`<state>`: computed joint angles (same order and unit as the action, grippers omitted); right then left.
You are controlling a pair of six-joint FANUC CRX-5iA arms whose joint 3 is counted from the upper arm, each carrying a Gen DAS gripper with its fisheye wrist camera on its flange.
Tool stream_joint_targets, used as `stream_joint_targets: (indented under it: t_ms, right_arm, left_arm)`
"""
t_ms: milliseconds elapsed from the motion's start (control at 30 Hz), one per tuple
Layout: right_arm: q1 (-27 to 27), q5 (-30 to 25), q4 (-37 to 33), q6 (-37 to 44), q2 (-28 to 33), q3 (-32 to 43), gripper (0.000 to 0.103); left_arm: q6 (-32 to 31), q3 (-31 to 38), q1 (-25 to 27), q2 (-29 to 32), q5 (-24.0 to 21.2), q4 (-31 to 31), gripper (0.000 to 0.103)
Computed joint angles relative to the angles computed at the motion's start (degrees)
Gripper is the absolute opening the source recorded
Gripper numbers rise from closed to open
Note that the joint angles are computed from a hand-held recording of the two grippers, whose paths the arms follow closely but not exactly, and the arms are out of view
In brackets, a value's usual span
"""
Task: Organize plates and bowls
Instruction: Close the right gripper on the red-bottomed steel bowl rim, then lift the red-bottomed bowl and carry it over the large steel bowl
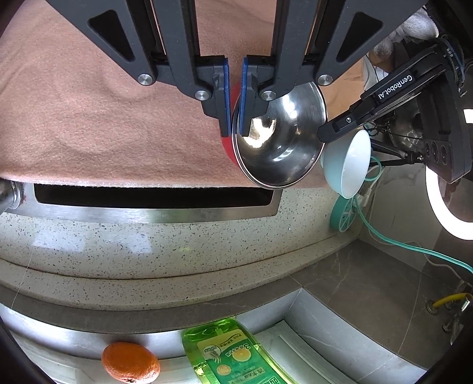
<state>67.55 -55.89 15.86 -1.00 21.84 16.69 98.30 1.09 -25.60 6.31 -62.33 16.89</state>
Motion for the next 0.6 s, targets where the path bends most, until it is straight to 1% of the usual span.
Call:
stream_joint_targets:
  t_ms: [400, 600]
  right_arm:
    - [0.8, 0.0, 1.4, -1.4, -1.1, -0.4, 0.005]
    - [2.0, -1.3, 2.6, -1.6, -2.0, 0.4, 0.005]
  left_arm:
    - [-0.2, -1.3, 0.5, -1.8, 0.4, 0.9, 0.005]
    - [-0.9, -2.5, 1.2, -4.0, 0.8, 2.2, 0.005]
